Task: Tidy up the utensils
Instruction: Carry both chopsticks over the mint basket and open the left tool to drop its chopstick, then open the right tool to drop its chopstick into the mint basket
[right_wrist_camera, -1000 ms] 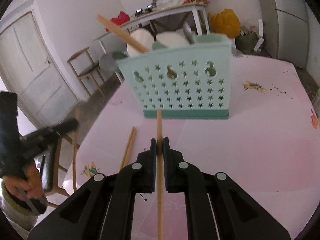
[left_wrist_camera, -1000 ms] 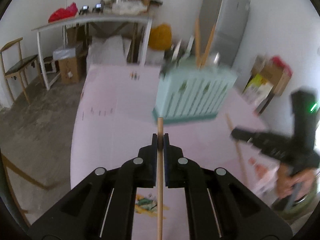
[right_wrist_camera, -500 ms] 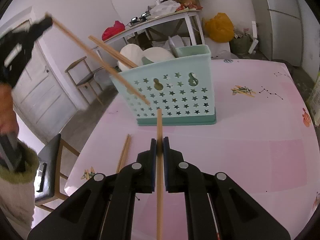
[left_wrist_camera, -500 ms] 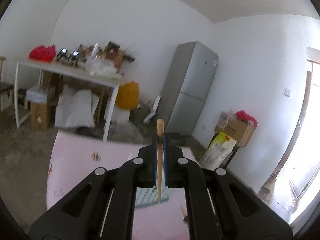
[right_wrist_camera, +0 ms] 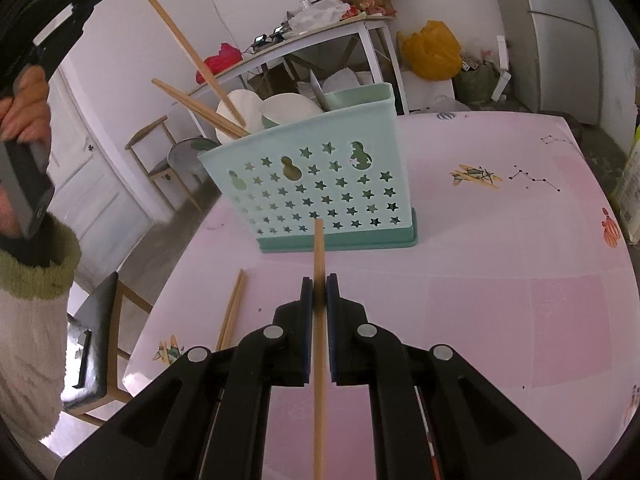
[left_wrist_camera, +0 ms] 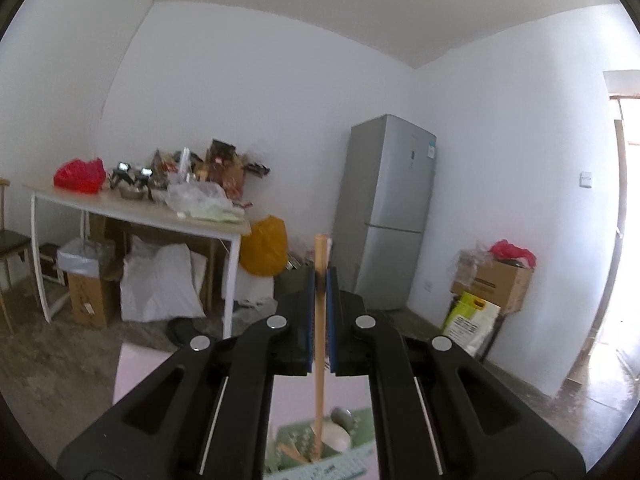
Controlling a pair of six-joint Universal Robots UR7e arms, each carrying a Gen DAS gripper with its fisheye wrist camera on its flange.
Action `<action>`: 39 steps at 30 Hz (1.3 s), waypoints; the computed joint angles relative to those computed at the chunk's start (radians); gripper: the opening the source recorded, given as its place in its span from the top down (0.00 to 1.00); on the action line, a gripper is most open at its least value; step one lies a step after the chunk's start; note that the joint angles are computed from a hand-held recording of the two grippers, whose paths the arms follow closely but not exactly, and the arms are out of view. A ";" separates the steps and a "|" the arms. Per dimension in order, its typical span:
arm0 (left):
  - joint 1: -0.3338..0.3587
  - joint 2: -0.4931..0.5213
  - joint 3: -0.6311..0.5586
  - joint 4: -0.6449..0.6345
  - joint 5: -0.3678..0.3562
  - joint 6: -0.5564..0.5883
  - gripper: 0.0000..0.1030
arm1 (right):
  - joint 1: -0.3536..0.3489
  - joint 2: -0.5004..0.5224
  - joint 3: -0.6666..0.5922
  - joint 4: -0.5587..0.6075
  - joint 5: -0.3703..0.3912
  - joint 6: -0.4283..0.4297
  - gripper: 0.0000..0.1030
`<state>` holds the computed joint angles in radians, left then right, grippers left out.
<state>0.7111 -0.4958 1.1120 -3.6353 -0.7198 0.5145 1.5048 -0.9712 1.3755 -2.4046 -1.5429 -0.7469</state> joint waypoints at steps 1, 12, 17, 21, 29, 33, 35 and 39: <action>0.002 0.013 -0.023 -0.021 -0.002 0.033 0.96 | -0.001 0.001 -0.001 0.001 0.001 0.000 0.93; 0.070 0.062 -0.050 -0.024 -0.008 -0.069 0.96 | -0.002 0.001 0.003 -0.005 -0.003 0.001 0.93; 0.081 0.031 0.032 -0.039 -0.014 -0.148 0.84 | -0.003 -0.005 0.009 -0.017 -0.011 0.001 0.93; 0.073 0.005 0.093 -0.110 -0.024 -0.144 0.68 | 0.001 -0.015 0.019 -0.039 -0.017 -0.002 0.93; 0.026 -0.061 0.243 -0.226 0.034 -0.137 0.42 | 0.020 -0.049 0.039 -0.095 0.021 -0.008 0.93; -0.008 -0.107 0.358 -0.275 0.101 -0.141 0.32 | 0.043 -0.066 0.037 -0.134 0.087 -0.034 0.93; -0.021 -0.125 0.412 -0.282 0.138 -0.156 0.28 | 0.056 -0.066 0.029 -0.153 0.117 -0.046 0.93; -0.041 -0.147 0.507 -0.259 0.233 -0.200 0.19 | 0.089 -0.049 -0.004 -0.191 0.180 -0.077 0.93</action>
